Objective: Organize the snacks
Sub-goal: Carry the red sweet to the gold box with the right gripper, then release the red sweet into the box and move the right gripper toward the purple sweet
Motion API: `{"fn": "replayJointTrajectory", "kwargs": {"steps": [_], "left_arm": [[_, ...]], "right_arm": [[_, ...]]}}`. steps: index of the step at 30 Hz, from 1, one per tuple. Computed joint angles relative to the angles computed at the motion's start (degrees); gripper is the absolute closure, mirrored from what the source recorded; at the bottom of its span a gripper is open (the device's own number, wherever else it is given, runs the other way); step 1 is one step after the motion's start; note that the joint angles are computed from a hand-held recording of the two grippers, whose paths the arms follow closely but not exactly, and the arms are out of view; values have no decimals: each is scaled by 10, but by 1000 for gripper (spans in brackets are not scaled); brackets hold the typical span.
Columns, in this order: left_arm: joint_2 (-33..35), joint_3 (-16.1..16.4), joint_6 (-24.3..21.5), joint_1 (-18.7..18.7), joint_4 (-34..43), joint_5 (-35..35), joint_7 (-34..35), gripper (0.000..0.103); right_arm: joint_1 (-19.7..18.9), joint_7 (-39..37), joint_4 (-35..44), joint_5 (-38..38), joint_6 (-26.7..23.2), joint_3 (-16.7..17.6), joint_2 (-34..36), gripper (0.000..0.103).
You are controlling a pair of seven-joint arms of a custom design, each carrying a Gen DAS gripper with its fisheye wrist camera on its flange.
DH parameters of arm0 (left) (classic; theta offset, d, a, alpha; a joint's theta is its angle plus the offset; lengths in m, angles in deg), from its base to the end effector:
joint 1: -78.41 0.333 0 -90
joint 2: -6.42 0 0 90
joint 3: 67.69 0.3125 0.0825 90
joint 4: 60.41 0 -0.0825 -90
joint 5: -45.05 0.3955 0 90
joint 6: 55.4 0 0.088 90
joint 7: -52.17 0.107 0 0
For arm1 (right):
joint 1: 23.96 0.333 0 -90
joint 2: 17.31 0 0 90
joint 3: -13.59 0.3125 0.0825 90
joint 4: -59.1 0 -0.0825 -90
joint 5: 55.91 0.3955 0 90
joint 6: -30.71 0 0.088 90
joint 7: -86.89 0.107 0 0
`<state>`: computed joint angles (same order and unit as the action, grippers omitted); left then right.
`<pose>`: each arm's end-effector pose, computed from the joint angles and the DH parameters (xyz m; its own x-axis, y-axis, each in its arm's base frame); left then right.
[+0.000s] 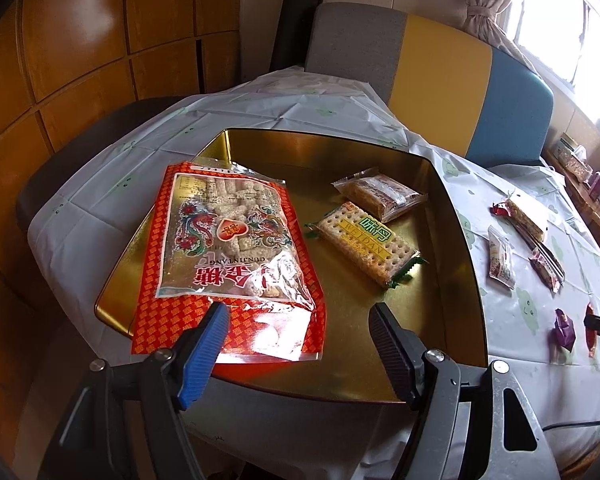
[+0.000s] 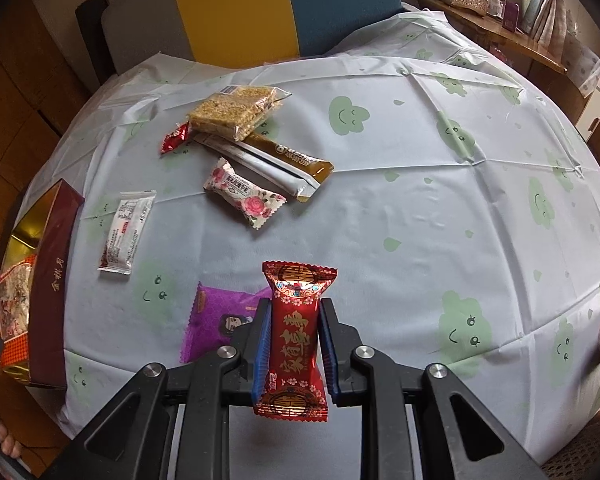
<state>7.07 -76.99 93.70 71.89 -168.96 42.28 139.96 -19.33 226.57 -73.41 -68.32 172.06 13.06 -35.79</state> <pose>0.5996 -0.1684 0.5668 -0.2279 -0.9710 0.0721 -0.7587 0.1306 -0.6382 0.5000 0.0360 0.5151 -0.5589 -0.8016 -0.2124 -0.6810 0.5898 -0.4340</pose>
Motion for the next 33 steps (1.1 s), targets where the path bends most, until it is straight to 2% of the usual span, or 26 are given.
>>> {"fn": "replayJointTrajectory", "kwargs": {"steps": [4,7,13,15,18,20,22,25,28,33], "left_arm": [[-1,1,0,1,0,12,-15,30],[0,4,1,4,3,30,-43,30],[0,11,1,15,7,31,-73,30],[2,12,2,18,9,30,-76,30],[3,14,4,21,11,27,-77,30],[4,15,9,23,10,33,-83,30],[6,15,8,24,11,31,-85,30],[10,15,4,25,13,31,-87,30],[10,15,3,24,12,37,-90,30],[3,13,13,21,4,53,-90,30]], "right_arm": [[18,-17,6,32,34,-3,-4,81],[50,-66,35,84,64,-11,17,81],[107,-193,149,209,100,-3,117,81],[116,-235,198,254,108,8,159,80],[116,-263,271,280,104,33,220,78],[114,-268,318,285,81,47,258,77],[115,-250,349,257,56,53,284,77],[115,-230,361,229,30,58,296,77],[115,-215,342,210,32,58,285,77],[109,-207,300,204,67,56,254,77]]}}
